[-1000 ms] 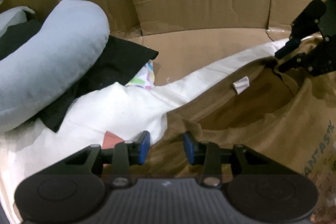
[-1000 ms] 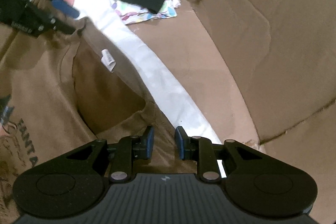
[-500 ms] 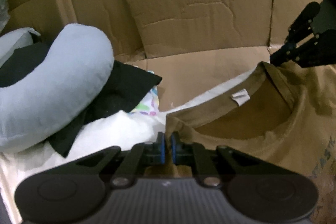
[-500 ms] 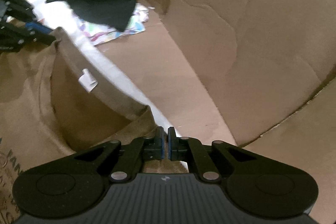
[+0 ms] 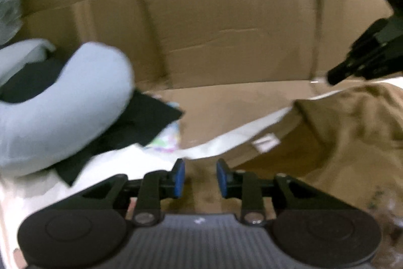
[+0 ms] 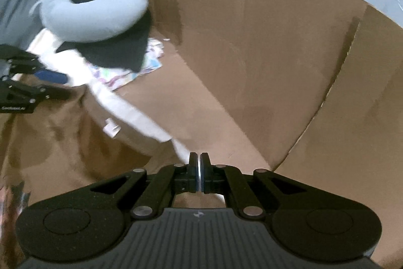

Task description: Fold clothes

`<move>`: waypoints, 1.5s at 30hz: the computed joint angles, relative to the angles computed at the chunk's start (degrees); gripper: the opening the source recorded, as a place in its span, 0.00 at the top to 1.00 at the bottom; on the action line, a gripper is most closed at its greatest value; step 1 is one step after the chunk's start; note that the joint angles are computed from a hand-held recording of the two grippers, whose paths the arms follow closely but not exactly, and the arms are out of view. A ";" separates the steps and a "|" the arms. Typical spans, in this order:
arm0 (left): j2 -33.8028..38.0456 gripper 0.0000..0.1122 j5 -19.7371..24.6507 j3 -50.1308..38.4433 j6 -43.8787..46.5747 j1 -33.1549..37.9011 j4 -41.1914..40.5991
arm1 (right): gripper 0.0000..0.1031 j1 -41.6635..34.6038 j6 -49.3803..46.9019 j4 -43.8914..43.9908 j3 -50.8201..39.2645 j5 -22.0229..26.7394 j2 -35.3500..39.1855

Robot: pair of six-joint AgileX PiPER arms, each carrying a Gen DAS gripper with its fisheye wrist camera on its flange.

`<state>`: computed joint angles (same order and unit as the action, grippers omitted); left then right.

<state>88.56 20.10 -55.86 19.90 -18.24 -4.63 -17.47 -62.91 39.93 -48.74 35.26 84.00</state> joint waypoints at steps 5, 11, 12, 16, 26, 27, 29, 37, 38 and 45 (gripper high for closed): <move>1.63 0.73 1.64 -1.05 9.39 -3.27 -11.34 | 0.99 -0.09 -1.98 0.10 2.78 0.60 0.57; 5.56 0.69 4.32 -3.44 16.63 -6.85 -20.37 | 0.97 1.41 -1.11 -0.38 3.82 -0.89 2.21; 6.04 0.65 4.32 -3.76 15.47 -7.70 -19.05 | 0.94 2.02 0.46 -1.56 3.55 -1.18 2.74; 8.06 0.64 7.14 -5.10 17.81 -7.76 -20.49 | 0.91 3.25 4.02 -4.03 2.70 -1.58 3.98; 9.14 0.71 13.66 -6.38 23.36 -5.42 -20.06 | 0.92 2.54 3.41 -3.22 2.10 -0.90 4.88; 8.95 0.83 13.98 -6.40 23.98 -5.42 -19.84 | 0.94 2.42 3.49 -3.26 1.79 -0.70 5.15; 8.47 0.95 14.29 -6.42 24.72 -5.52 -18.92 | 0.95 2.28 4.21 -3.46 1.15 -0.30 5.67; 6.14 1.00 13.16 -6.62 13.69 -4.64 -8.61 | 0.95 3.64 7.68 -6.69 0.28 -0.57 5.79; 6.18 1.00 13.01 -6.70 10.47 -4.97 -5.84 | 0.95 3.57 7.83 -6.81 0.13 -0.39 5.86; 4.55 0.90 12.30 -6.42 2.48 -4.80 -3.64 | 0.94 2.96 10.30 -6.90 -0.53 0.82 5.80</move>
<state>93.10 32.40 -62.28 22.38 -23.04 -8.28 -14.52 -52.61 33.04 -49.27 36.09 89.80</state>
